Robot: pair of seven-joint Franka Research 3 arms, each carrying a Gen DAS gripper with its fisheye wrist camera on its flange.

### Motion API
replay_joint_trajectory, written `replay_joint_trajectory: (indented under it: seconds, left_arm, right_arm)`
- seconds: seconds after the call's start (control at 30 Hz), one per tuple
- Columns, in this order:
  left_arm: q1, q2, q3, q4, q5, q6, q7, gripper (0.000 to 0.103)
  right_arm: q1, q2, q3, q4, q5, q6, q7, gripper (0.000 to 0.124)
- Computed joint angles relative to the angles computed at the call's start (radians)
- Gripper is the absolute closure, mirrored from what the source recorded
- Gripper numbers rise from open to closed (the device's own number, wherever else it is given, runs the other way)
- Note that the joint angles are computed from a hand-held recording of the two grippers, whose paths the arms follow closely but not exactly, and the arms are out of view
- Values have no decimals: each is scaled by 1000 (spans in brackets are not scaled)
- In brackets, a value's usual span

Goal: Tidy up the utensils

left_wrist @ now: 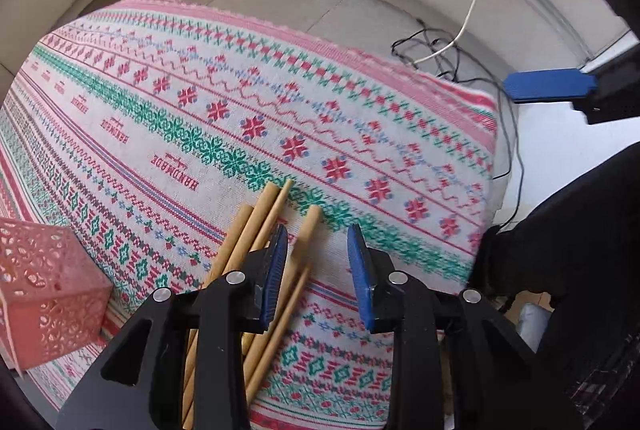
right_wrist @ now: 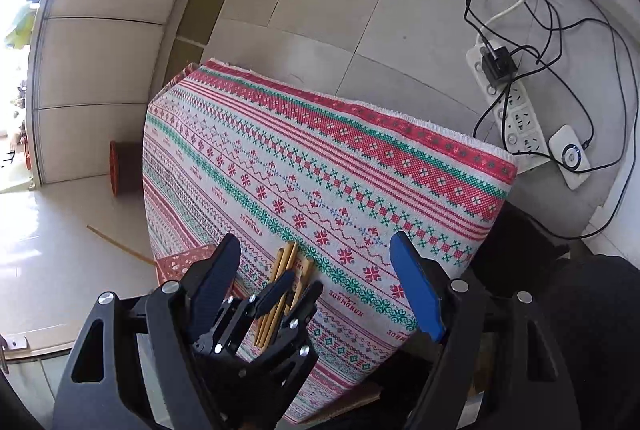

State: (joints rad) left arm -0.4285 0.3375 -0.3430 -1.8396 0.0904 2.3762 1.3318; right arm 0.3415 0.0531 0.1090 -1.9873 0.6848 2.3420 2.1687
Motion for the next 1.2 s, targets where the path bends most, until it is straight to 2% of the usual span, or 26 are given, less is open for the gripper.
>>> replay_joint_trajectory:
  seconds: [0.07, 0.2, 0.27, 0.4, 0.5, 0.6, 0.77, 0.83, 0.9, 0.93, 0.97, 1.0, 1.03, 1.07, 1.1, 1.17, 1.2]
  left_arm:
    - [-5, 42, 5, 36, 14, -10, 7, 74]
    - [-31, 88, 21, 98, 75, -40, 4, 90]
    - [-45, 102, 29, 118, 103, -48, -19, 92]
    - [-74, 59, 55, 57, 197, 18, -99, 96]
    - [-72, -55, 68, -52, 260, 86, -191, 97]
    - [-49, -229, 66, -196, 302, 164, -302, 97]
    - [-9, -509, 23, -403, 419, 216, -536, 97]
    - [5, -613, 2, -485, 426, 232, -610, 97]
    - [7, -664, -12, -531, 413, 250, -635, 97]
    - [7, -672, -15, -539, 407, 254, -636, 97]
    - [10, -684, -14, -547, 403, 255, -630, 97]
    - [11, -700, -7, -558, 390, 258, -622, 97]
    - [13, -710, -6, -567, 380, 262, -622, 97]
    - [17, -714, -4, -570, 373, 266, -620, 97]
    - [23, -720, -4, -575, 370, 274, -623, 97]
    - [29, -740, -7, -592, 363, 294, -631, 97]
    - [22, -766, -6, -601, 351, 289, -630, 97]
  right_arm:
    - [-1, 1, -1, -4, 12, -2, 3, 48]
    - [-3, 3, -4, -9, 4, 3, 29, 48]
    - [-4, 7, -5, -9, -4, -1, 40, 48]
    - [-4, 24, -3, -2, -14, -25, 57, 48]
    - [4, 42, 5, 11, -30, -52, 59, 48]
    - [27, 73, 19, 53, -100, -92, 51, 48]
    - [98, 146, 43, 154, -283, -197, 40, 49]
    - [128, 143, 44, 147, -349, -209, 70, 49]
    - [164, 140, 46, 132, -438, -197, 111, 48]
    - [194, 142, 46, 143, -534, -195, 146, 53]
    - [233, 148, 48, 155, -654, -201, 179, 70]
    - [266, 137, 44, 136, -766, -174, 227, 97]
    - [283, 120, 41, 103, -832, -131, 272, 106]
    - [281, 111, 42, 79, -840, -86, 281, 122]
    - [270, 111, 45, 77, -817, -68, 268, 123]
    - [215, 103, 66, 45, -654, 29, 165, 124]
    - [218, 98, 53, 44, -642, 40, 165, 124]
